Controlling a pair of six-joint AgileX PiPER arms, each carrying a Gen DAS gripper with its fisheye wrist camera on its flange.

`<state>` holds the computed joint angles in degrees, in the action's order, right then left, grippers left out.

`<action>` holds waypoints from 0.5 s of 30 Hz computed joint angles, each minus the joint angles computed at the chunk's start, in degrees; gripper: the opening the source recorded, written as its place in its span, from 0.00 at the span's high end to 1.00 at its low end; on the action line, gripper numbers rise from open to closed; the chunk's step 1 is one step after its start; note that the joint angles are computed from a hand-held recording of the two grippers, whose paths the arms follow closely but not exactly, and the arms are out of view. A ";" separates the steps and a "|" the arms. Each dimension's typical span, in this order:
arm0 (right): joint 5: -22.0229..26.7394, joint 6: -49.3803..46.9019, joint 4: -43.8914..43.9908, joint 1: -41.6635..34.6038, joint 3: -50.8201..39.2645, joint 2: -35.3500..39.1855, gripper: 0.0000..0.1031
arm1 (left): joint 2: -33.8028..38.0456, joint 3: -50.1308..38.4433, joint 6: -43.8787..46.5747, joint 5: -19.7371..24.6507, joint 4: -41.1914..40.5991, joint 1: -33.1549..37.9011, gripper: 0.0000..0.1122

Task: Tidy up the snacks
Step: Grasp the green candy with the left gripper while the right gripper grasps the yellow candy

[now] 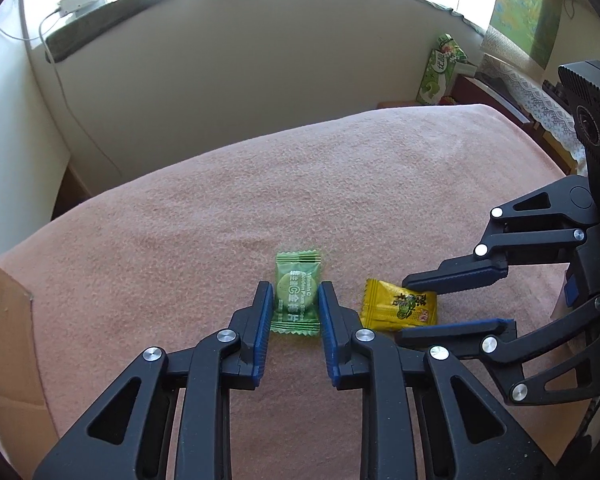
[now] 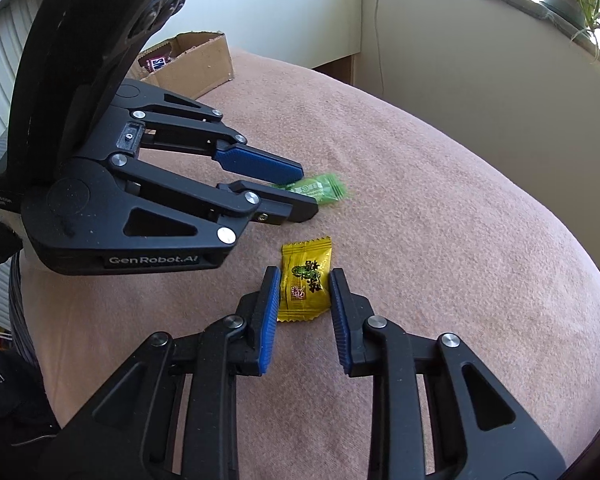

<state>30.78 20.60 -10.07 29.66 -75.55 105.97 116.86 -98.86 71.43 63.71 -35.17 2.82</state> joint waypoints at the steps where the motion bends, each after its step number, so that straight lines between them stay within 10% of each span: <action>1: -0.14 2.15 -1.57 0.05 0.93 -0.59 0.75 | -0.35 0.70 0.28 -0.31 -0.23 0.21 0.81; 15: -0.86 19.83 -12.84 1.40 4.46 -2.35 0.75 | -2.38 5.77 1.93 -4.37 -3.11 -0.05 0.79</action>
<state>29.93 40.43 -22.91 31.06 -71.09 103.62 114.48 -93.09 73.36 59.33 -38.28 2.77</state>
